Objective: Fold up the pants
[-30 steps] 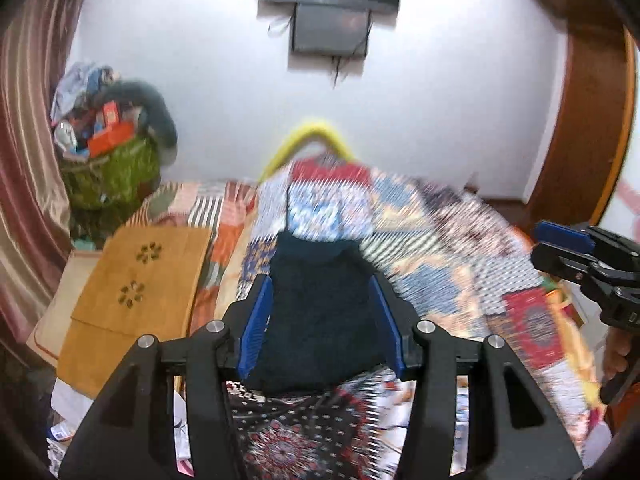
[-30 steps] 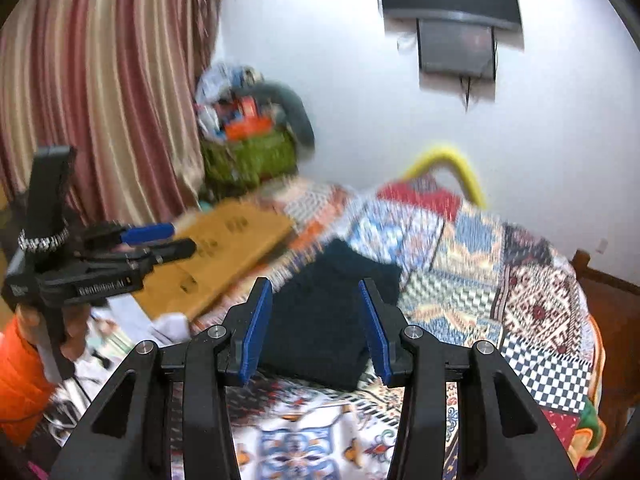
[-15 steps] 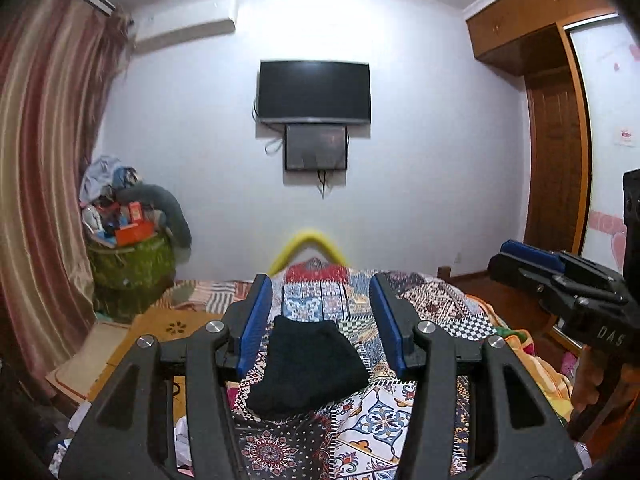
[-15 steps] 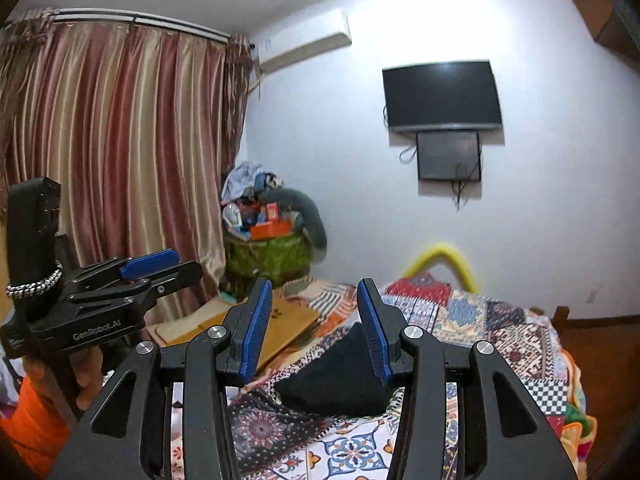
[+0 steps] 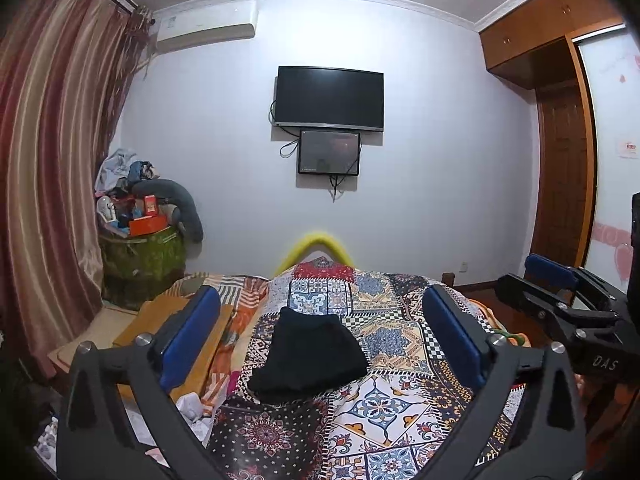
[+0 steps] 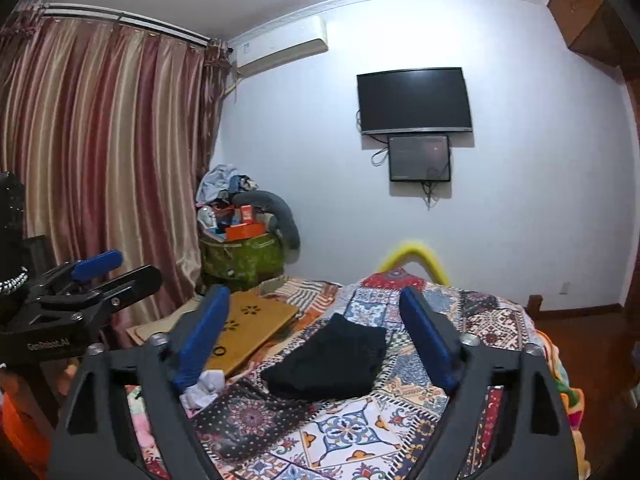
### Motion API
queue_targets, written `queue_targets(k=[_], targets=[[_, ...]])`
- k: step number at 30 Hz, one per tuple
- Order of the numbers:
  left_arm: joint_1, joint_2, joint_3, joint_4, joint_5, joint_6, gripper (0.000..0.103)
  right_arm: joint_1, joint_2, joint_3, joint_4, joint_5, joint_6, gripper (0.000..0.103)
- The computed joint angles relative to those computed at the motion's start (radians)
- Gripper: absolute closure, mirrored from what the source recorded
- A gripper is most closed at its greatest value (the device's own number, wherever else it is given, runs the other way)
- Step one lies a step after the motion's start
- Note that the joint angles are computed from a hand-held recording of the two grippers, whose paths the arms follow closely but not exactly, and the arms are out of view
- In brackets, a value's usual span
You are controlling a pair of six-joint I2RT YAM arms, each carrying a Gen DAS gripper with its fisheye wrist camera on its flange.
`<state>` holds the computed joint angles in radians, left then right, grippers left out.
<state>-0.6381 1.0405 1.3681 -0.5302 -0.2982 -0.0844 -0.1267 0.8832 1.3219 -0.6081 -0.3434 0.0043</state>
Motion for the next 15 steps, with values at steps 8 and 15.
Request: queue_targets(k=[8, 15], targets=[[-0.047, -0.013, -0.041, 0.021, -0.060, 0.010, 0.000, 0.002, -0.004, -0.011, 0.012, 0.010, 0.016, 0.001], [-0.051, -0.012, -0.062, 0.038, -0.061, 0.010, 0.000, -0.006, -0.018, -0.037, 0.012, 0.006, 0.031, 0.001]])
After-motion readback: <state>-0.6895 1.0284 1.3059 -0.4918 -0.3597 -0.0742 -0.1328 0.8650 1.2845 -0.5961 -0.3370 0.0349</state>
